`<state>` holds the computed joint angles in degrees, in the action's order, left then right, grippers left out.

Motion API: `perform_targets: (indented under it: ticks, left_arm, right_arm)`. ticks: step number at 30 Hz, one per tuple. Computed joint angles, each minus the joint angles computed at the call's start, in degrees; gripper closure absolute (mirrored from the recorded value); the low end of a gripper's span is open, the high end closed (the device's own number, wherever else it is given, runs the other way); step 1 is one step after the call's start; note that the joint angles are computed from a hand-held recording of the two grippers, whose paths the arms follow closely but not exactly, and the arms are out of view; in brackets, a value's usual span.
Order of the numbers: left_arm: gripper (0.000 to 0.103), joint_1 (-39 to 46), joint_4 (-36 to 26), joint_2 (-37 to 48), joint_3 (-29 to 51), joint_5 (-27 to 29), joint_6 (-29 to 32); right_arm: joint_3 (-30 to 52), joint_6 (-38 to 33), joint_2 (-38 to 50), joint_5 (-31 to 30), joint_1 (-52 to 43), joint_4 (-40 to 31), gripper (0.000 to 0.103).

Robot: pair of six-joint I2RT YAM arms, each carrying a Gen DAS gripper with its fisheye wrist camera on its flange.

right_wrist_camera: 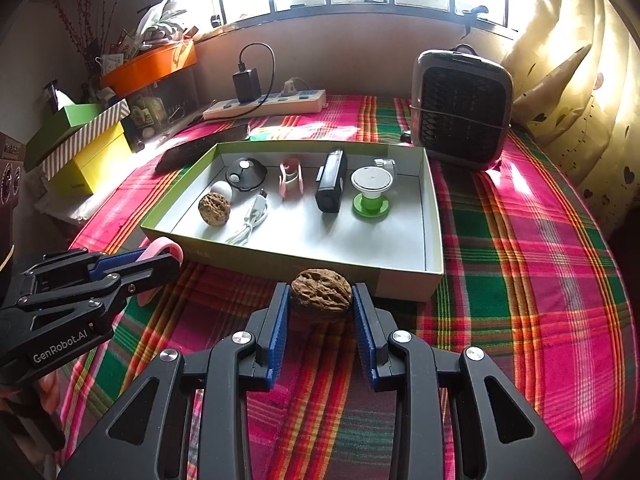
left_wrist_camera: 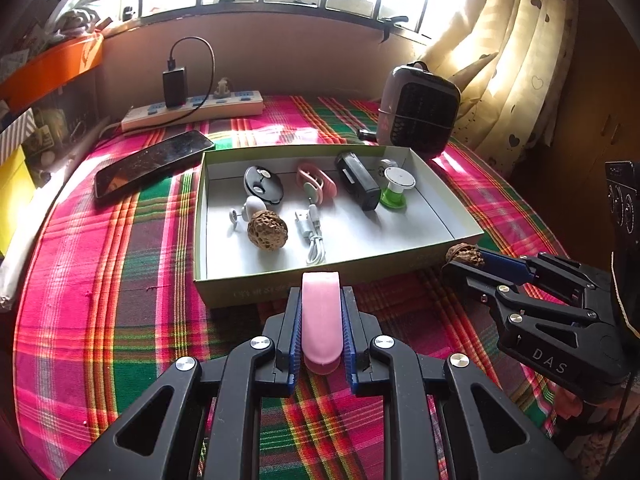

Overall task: Organize objects
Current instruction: 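Carry the pink piece into the box while the right tool carries the walnut there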

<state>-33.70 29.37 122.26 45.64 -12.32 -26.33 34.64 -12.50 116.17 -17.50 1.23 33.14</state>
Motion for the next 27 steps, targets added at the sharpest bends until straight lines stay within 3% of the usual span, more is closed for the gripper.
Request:
perform_targets:
  ticks: [13,27]
  left_arm:
    - [0.087,1.2,-5.2,0.8,7.1,1.7,2.4]
    - [0.087,3.0,-12.3,7.2,19.0,4.3,4.3]
  right_arm:
    - [4.8,-0.2,-1.4,-0.7,-1.9,-4.1,0.071]
    - [17.0,-1.0,5.5,0.1,-1.5,-12.7,0.071]
